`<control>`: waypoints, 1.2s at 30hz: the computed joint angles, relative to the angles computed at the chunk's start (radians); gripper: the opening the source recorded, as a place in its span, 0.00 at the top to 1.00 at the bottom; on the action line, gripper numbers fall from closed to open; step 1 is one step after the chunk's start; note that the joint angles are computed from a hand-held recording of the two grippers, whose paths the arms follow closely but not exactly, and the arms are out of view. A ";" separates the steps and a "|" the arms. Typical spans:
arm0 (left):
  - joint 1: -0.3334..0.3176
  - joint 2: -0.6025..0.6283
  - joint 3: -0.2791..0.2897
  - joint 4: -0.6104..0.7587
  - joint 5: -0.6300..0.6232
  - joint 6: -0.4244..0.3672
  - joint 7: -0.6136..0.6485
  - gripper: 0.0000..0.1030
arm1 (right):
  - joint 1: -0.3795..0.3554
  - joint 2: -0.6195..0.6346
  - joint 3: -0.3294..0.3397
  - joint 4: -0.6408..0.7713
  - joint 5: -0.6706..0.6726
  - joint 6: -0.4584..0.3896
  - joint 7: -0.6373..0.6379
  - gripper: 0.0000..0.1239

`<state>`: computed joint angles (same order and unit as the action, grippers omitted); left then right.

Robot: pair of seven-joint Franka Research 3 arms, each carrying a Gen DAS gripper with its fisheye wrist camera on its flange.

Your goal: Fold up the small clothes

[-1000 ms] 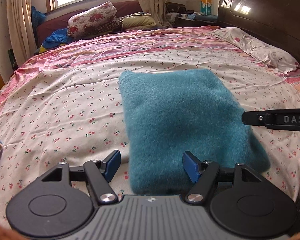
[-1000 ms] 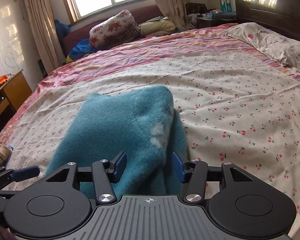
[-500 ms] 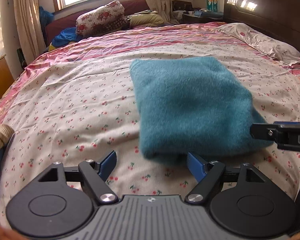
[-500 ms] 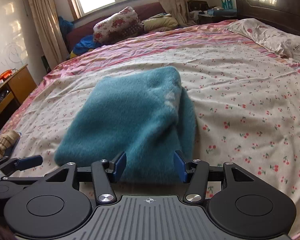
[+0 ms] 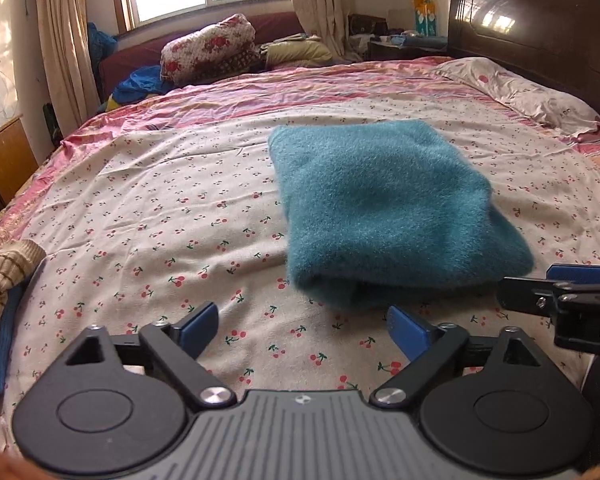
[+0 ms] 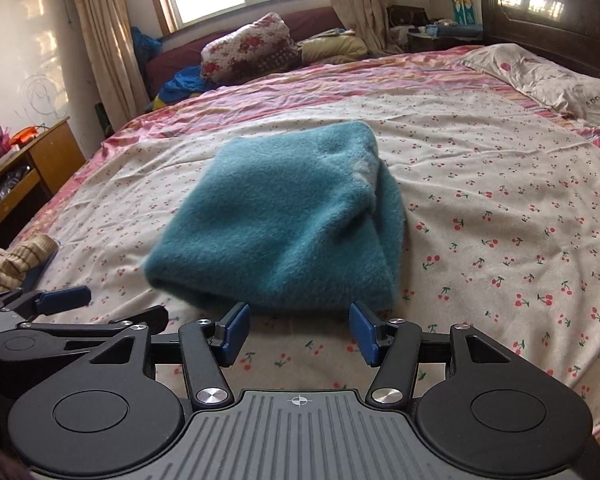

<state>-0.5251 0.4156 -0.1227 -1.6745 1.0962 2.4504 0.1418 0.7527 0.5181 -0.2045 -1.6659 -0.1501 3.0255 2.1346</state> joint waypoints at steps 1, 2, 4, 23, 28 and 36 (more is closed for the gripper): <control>-0.002 -0.005 0.000 -0.008 0.002 -0.002 -0.006 0.01 | 0.018 -0.005 -0.018 -0.012 -0.011 0.008 0.011 0.55; -0.003 -0.009 -0.001 -0.015 0.003 -0.004 -0.009 0.01 | 0.039 -0.008 -0.041 -0.020 -0.023 0.013 0.026 0.55; -0.004 -0.015 -0.003 -0.029 0.005 -0.011 -0.015 0.01 | 0.071 -0.011 -0.074 -0.033 -0.042 0.018 0.054 0.55; -0.001 -0.014 -0.015 -0.051 -0.003 -0.015 -0.067 0.01 | 0.068 -0.006 -0.054 -0.060 -0.069 -0.002 0.111 0.52; -0.002 -0.011 -0.016 -0.048 -0.011 -0.019 -0.060 0.01 | 0.064 -0.007 -0.050 -0.062 -0.069 -0.003 0.119 0.52; -0.008 -0.004 -0.016 -0.036 -0.023 -0.041 -0.036 0.01 | 0.059 -0.004 -0.044 -0.059 -0.072 -0.011 0.126 0.52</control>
